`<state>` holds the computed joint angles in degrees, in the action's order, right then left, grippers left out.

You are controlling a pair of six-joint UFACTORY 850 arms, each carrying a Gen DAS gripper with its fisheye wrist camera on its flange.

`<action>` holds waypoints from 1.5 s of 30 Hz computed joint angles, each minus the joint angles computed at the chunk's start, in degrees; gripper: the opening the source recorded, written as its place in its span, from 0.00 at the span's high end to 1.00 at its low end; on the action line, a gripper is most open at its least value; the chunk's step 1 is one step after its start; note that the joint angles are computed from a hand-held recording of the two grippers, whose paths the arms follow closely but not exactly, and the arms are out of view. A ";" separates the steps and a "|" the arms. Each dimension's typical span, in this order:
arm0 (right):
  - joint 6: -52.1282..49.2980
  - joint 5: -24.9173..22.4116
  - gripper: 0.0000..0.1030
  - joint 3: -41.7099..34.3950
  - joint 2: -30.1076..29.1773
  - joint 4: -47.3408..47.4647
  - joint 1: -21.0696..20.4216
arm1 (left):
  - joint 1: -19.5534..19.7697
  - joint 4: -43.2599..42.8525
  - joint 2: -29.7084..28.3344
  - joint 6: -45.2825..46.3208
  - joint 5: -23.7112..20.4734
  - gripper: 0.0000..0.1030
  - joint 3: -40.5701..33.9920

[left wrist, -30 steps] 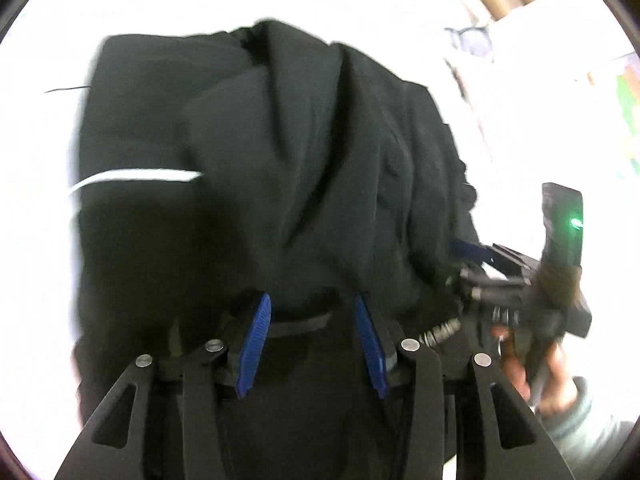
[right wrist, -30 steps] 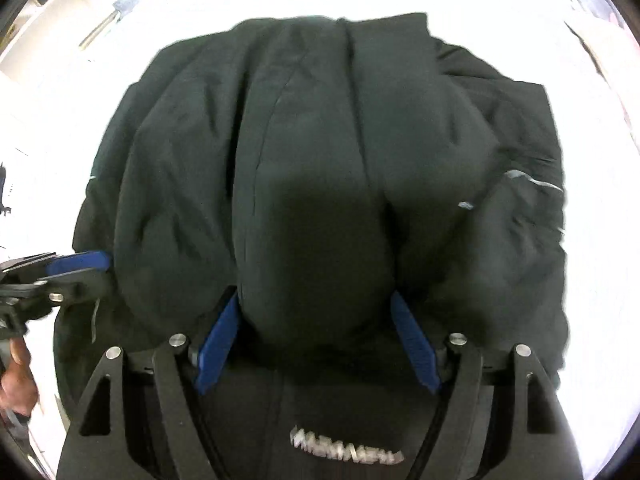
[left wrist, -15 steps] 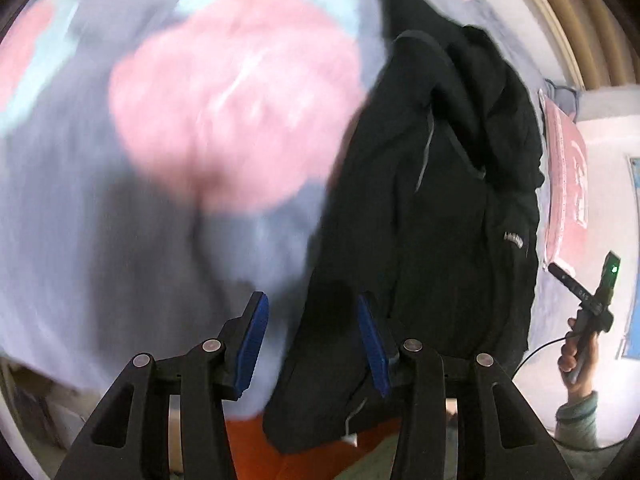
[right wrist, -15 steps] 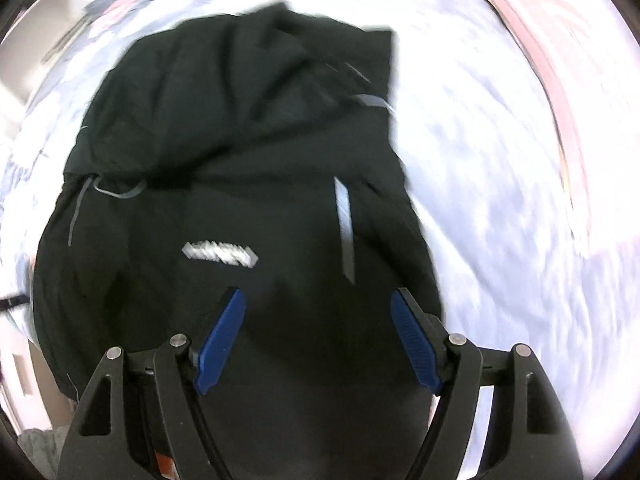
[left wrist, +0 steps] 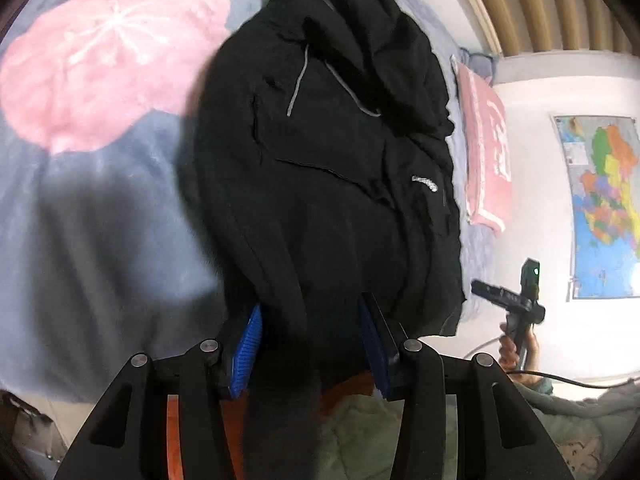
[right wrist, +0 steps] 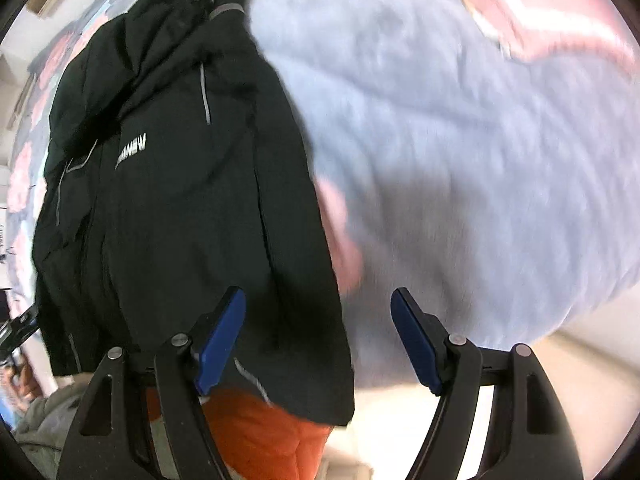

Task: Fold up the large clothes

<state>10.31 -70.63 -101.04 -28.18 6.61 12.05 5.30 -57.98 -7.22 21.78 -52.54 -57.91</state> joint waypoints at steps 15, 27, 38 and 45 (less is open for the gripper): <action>-12.79 2.68 0.50 7.83 4.94 20.84 0.27 | 1.70 -10.86 0.25 4.40 -3.86 0.52 2.09; -8.68 -2.16 0.45 8.21 2.90 12.81 0.66 | -1.06 3.68 -1.14 -9.10 -3.43 0.52 2.65; -5.31 -0.95 0.83 6.49 1.85 5.52 1.99 | -2.79 8.31 -1.54 -12.12 -0.69 0.85 0.00; -4.90 1.21 0.84 -4.05 -0.85 16.16 -1.00 | 1.77 -9.72 0.35 -3.09 4.39 0.90 -4.36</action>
<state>5.41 -69.42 -105.09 -29.03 22.77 11.05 7.07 -67.70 -6.88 18.68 -48.15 -62.26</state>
